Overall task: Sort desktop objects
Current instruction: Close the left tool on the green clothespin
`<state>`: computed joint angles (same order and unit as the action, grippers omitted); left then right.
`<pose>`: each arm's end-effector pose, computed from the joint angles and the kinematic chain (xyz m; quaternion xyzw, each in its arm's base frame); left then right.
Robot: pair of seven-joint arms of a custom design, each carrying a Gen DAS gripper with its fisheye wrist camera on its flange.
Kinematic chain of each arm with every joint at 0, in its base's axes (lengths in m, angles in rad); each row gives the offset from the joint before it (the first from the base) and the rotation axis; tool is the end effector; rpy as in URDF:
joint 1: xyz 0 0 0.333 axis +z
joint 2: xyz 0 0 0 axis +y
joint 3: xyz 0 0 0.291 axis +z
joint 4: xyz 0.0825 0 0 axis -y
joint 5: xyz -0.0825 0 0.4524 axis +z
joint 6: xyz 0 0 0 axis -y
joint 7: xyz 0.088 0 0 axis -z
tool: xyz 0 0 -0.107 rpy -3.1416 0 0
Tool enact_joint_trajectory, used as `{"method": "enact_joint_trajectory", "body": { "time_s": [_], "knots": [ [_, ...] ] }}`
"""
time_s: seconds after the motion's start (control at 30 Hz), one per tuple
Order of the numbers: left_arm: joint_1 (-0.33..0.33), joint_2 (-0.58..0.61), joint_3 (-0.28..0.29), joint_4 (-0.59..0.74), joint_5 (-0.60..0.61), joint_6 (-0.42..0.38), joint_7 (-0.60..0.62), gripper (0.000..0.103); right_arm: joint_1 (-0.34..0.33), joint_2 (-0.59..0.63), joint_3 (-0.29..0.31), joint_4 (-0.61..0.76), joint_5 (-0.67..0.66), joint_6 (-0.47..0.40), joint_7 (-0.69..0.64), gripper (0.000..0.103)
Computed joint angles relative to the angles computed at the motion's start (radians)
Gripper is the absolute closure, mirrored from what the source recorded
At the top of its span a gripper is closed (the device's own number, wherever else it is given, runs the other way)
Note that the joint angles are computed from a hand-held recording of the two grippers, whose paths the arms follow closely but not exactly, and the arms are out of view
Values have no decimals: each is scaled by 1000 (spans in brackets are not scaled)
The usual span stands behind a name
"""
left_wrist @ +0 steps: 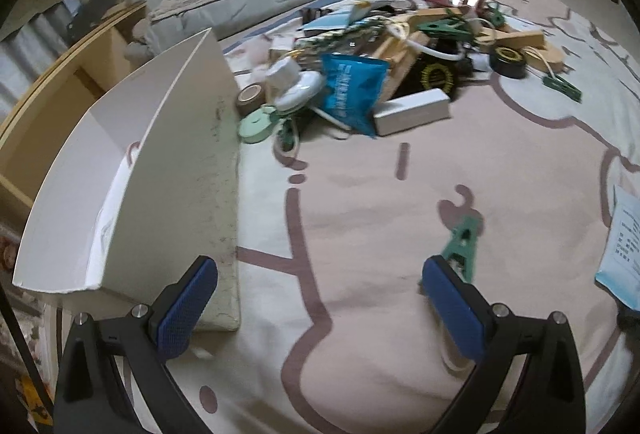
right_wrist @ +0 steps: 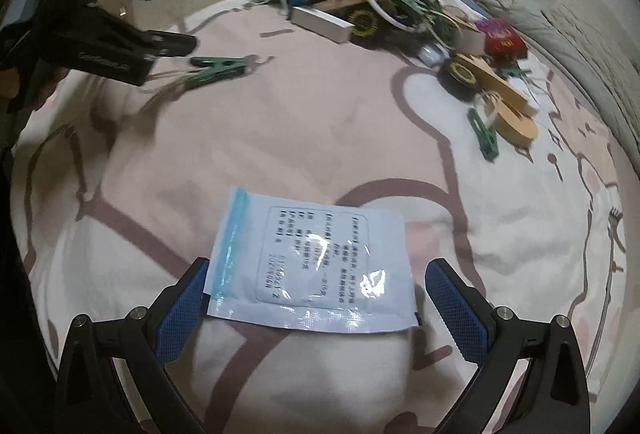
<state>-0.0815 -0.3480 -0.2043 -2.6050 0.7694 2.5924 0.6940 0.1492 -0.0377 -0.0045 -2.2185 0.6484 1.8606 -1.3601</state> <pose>0.4734 -0.1468 0.3314 -0.6670 0.6769 -0.0808 0.3006 0.5359 0.1253 0.3190 -0.7778 -0.5384 -0.0398 0.3218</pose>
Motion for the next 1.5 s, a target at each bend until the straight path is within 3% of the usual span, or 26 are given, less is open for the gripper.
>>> {"method": "enact_joint_trajectory", "body": {
  "time_s": [0.07, 0.17, 0.27, 0.37, 0.53, 0.77, 1.1, 1.3, 1.5],
  "knots": [
    [-1, -4, 8, -3, -14, 10, 4, 0, 6, 9, 7, 13, 13, 8, 28, 0],
    [-15, -25, 35, -28, -65, 88, 42, 0, 14, 19, 14, 26, 26, 19, 66, 0],
    [-51, -36, 71, -52, -159, 179, 118, 0, 22, 29, 21, 39, 28, 31, 108, 0],
    [-95, -25, 105, -58, -266, 226, 207, 7, 29, 37, 26, 47, 9, 37, 146, 0],
    [-138, 12, 126, -48, -390, 253, 332, 20, 36, 57, 32, 64, -16, 39, 190, 0],
    [-131, 62, 110, -35, -444, 237, 415, 41, 40, 79, 38, 85, -39, 25, 214, 0],
    [-129, 69, 114, -61, -473, 318, 474, 49, 43, 79, 43, 78, -47, 29, 234, 0],
    [-156, 65, 144, -74, -523, 345, 523, 53, 51, 30, 41, 26, -34, 55, 172, 0],
    [-177, 63, 160, -82, -564, 359, 566, 58, 67, 11, 45, 8, -58, 65, 199, 0]
  ]
}}
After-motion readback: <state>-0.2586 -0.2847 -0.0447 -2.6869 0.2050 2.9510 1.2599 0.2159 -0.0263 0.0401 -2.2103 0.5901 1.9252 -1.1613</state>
